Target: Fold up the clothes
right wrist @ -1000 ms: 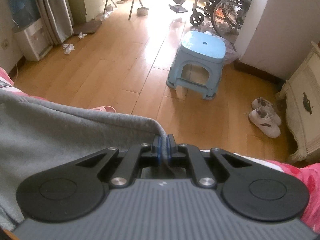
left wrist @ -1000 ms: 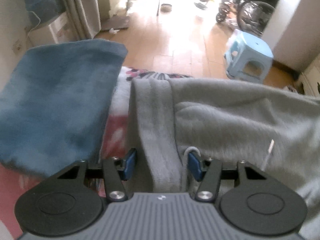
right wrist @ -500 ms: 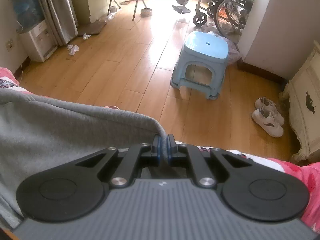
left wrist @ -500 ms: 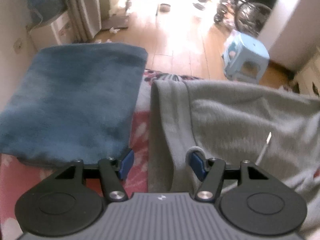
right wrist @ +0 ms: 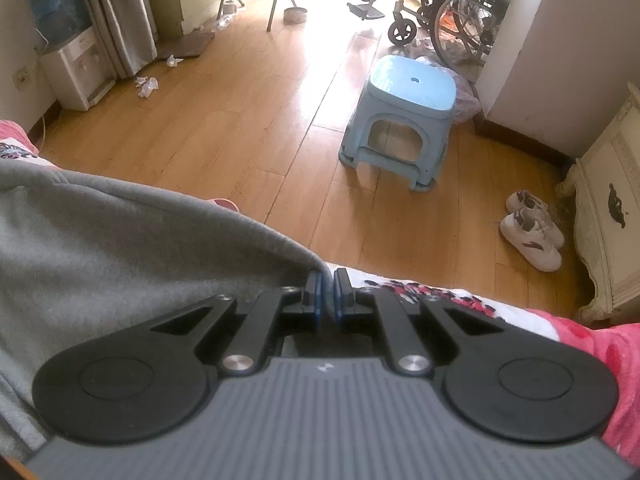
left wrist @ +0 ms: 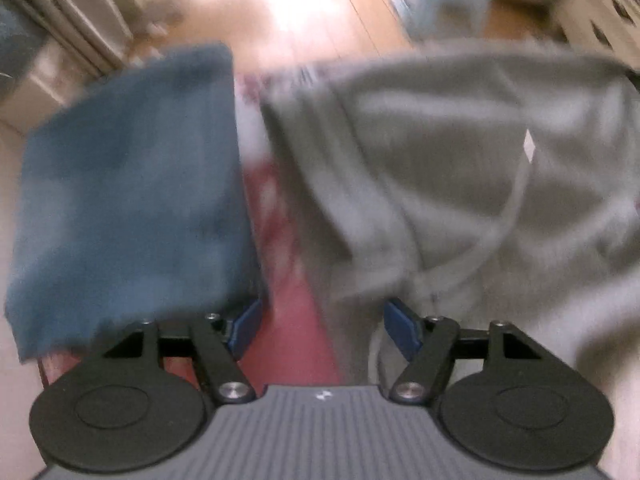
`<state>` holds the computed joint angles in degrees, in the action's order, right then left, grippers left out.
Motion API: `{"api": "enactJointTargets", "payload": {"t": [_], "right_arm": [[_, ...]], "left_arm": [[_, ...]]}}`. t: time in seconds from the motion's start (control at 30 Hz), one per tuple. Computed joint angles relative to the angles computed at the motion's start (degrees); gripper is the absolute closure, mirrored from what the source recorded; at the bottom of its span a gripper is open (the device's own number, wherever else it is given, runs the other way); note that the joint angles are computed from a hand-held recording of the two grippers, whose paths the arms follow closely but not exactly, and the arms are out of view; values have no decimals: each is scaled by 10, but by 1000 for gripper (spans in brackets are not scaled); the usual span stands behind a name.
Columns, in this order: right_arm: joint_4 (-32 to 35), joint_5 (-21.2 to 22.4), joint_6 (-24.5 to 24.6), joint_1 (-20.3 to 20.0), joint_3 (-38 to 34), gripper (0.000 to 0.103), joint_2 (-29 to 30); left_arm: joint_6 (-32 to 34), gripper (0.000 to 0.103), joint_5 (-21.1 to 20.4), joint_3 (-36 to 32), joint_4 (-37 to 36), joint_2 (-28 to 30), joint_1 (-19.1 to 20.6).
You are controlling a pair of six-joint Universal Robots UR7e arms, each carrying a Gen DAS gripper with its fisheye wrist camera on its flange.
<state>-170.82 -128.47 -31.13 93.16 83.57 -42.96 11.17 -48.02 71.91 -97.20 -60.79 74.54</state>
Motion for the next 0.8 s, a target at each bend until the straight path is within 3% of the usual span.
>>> {"api": "enactJointTargets", "payload": {"t": [0.07, 0.2, 0.33, 0.43, 0.57, 0.63, 0.73, 0.8], "right_arm": [[-5, -2, 0, 2, 1, 98, 3], [-9, -1, 5, 2, 5, 98, 5], [-5, 0, 6, 2, 5, 98, 4], [-5, 0, 6, 2, 9, 98, 0], [-4, 1, 5, 1, 9, 98, 0], [-3, 0, 6, 1, 6, 98, 4], [-5, -1, 8, 3, 6, 98, 6], [-6, -1, 8, 3, 7, 98, 6]], "left_arm": [[-22, 34, -20, -12, -3, -4, 6], [-68, 32, -71, -1, -104, -9, 24], [-106, 32, -56, -2, -145, 20, 25], [-94, 30, -33, 30, -166, 9, 13], [-154, 35, -20, 29, -39, -11, -4], [-154, 35, -39, 49, -39, -31, -10], [-97, 34, -86, 88, -138, -53, -17], [-60, 32, -94, 106, -222, -48, -19]]}}
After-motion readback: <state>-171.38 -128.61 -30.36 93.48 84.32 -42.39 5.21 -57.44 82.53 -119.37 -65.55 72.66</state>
